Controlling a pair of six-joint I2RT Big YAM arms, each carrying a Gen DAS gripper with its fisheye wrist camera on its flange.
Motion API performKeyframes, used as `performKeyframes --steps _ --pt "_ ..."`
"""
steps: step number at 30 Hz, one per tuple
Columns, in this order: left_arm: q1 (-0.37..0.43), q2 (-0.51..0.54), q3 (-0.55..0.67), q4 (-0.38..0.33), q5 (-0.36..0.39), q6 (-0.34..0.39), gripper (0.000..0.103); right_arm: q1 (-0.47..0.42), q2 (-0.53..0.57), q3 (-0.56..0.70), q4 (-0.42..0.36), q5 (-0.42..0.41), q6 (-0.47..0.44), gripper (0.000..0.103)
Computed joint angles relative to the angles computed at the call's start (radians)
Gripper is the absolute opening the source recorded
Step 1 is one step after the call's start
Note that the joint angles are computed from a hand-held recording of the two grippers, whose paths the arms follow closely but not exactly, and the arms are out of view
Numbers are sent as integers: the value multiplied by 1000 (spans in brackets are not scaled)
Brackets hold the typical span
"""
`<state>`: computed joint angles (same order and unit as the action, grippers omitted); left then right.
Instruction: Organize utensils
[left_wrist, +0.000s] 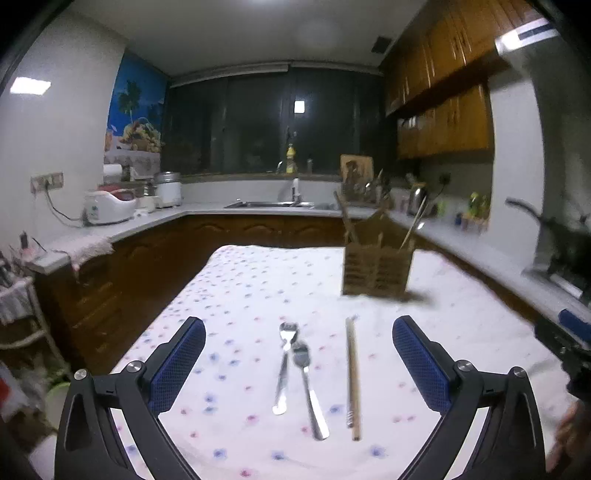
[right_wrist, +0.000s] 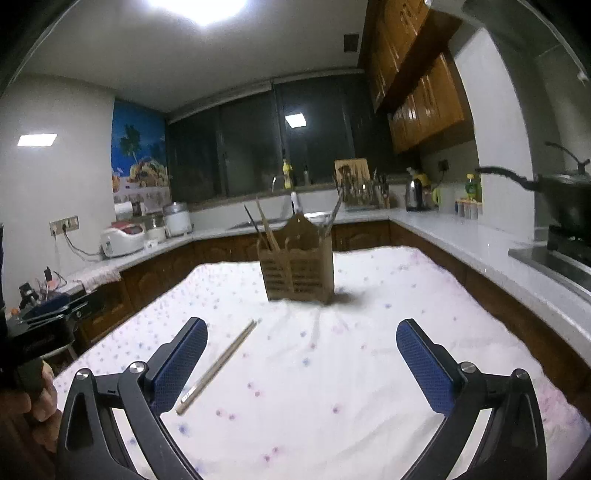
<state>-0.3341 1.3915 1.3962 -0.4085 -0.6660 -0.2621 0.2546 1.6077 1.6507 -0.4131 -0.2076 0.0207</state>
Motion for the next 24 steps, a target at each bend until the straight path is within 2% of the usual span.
performKeyframes --steps 3,9,16,19,21,24 --pt "-13 22 38 -28 -46 25 102 0 5 -3 -15 7 -5 103" --pt "-18 31 31 -45 6 -15 102 -2 -1 -29 9 25 0 103" --pt "-19 14 -2 -6 -3 -27 102 -18 -21 -85 73 11 32 103" --pt "-24 9 -39 70 -26 8 102 -18 -39 -118 141 19 26 103" --pt "-26 9 -49 94 -37 20 102 -14 -46 -133 175 20 23 103" --pt "-20 12 -59 93 -29 -2 102 -10 -38 -116 146 17 17 103"
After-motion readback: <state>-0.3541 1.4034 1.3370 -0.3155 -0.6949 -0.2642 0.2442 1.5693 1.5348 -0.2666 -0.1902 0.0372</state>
